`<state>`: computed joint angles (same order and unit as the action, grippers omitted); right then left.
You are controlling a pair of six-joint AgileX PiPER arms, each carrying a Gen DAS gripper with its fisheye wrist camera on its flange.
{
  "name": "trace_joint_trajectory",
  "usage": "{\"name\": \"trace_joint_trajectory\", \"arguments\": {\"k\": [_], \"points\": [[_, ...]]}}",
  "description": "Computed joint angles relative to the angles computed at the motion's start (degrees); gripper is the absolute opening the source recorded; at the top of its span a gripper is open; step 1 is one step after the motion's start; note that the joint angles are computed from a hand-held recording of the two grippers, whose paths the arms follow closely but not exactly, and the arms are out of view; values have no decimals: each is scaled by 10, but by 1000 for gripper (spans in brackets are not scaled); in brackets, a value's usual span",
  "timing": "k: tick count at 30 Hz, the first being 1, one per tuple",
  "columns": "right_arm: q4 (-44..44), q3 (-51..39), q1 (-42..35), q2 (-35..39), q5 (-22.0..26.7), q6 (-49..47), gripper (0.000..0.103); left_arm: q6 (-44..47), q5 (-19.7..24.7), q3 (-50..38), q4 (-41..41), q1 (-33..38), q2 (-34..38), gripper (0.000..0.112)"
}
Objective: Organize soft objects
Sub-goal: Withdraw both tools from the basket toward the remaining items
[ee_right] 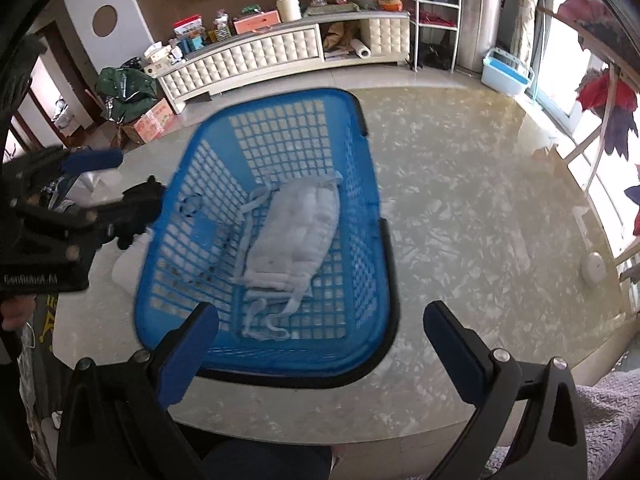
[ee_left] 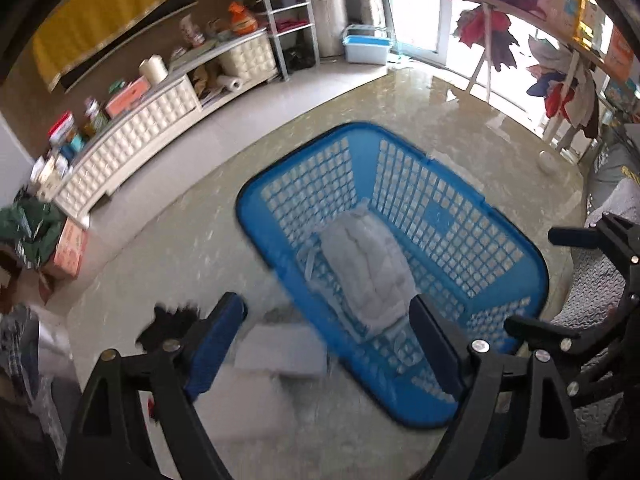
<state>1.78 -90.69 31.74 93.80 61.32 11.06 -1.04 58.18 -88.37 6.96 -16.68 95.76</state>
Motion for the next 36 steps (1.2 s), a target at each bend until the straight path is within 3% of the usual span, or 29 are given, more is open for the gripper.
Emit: {"name": "trace_joint_trajectory", "arguments": {"k": [6,22,36], "points": [[-21,-23,46,-3,11,30,103,-18,-8,80,-2,18,-84,103],[-44,-74,145,27,27,43,103,-15,27,224,-36,95,-273,103],[-46,-195,201,136,37,8,103,161,15,298,-131,321,-344,103]]}}
